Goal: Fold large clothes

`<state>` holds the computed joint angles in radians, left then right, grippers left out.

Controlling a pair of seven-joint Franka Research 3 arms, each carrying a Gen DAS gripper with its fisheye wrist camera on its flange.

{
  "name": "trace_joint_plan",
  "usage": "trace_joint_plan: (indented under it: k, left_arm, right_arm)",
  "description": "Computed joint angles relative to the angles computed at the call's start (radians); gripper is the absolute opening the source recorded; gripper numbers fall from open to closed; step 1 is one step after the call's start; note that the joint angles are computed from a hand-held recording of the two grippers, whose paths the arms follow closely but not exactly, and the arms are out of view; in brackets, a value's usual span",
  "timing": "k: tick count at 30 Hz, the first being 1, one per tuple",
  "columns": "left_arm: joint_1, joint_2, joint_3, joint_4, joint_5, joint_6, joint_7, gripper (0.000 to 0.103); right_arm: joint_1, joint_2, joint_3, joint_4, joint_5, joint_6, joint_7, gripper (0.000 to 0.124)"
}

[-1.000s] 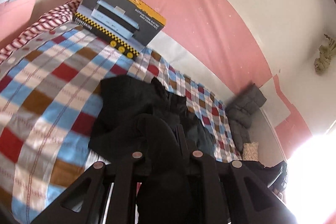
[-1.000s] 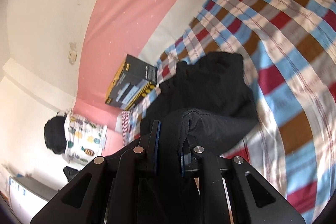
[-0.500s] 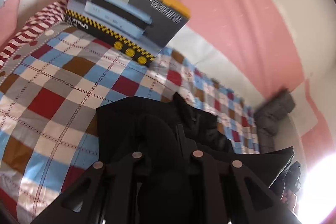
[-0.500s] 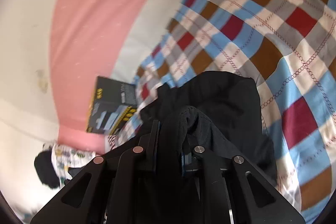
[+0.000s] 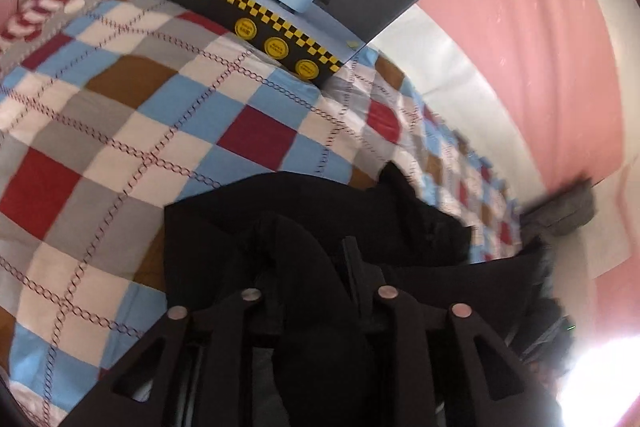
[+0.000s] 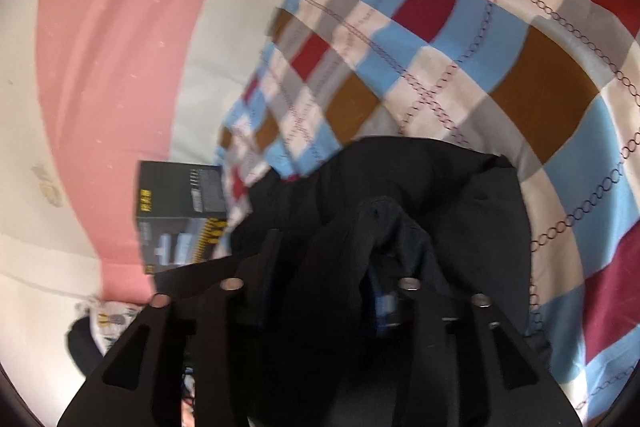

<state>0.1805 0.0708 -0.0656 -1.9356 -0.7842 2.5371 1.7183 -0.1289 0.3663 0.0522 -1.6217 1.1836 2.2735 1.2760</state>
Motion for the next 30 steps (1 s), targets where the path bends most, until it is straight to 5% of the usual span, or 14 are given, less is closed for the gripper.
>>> trace_joint_plan:
  k: [3, 7, 12, 18, 22, 25, 27, 28, 29, 30]
  left_arm:
    - [0.025, -0.039, 0.010, -0.005, -0.203, -0.056, 0.110, 0.055]
    - [0.020, -0.075, 0.036, -0.011, -0.320, -0.085, 0.154, 0.061]
    - [-0.017, -0.142, 0.056, -0.087, -0.489, 0.092, 0.289, 0.083]
    - [-0.032, -0.075, 0.051, -0.068, -0.169, 0.108, 0.142, 0.085]
    - [-0.023, 0.023, 0.028, -0.010, 0.031, 0.039, 0.064, 0.085]
    - [-0.009, 0.083, 0.005, 0.027, 0.138, 0.014, 0.029, 0.080]
    - [0.005, 0.094, -0.020, 0.031, 0.137, 0.035, 0.062, 0.042]
    - [-0.005, 0.089, -0.019, 0.023, 0.194, 0.066, 0.028, 0.035]
    - [-0.017, 0.078, -0.019, 0.008, 0.255, 0.111, -0.004, 0.021]
    - [-0.020, 0.068, -0.023, -0.006, 0.281, 0.155, -0.011, 0.018]
  right_arm:
    - [-0.020, -0.028, 0.007, -0.005, 0.076, 0.000, -0.061, 0.066]
    - [-0.006, -0.073, -0.011, -0.024, 0.077, 0.041, -0.111, 0.069]
    - [0.009, -0.106, -0.019, -0.064, 0.140, 0.119, -0.209, 0.069]
    - [0.061, -0.055, -0.034, -0.026, -0.069, 0.168, -0.162, 0.069]
    - [0.081, 0.007, -0.033, 0.026, -0.254, 0.151, -0.108, 0.069]
    - [0.084, 0.058, -0.026, 0.083, -0.337, 0.159, -0.082, 0.069]
    - [0.078, 0.080, -0.014, 0.118, -0.368, 0.148, -0.080, 0.065]
    - [0.086, 0.083, -0.015, 0.126, -0.397, 0.162, -0.078, 0.028]
    - [0.099, 0.079, -0.017, 0.126, -0.433, 0.182, -0.071, 0.016]
    - [0.120, 0.067, -0.026, 0.115, -0.482, 0.218, -0.063, 0.015]
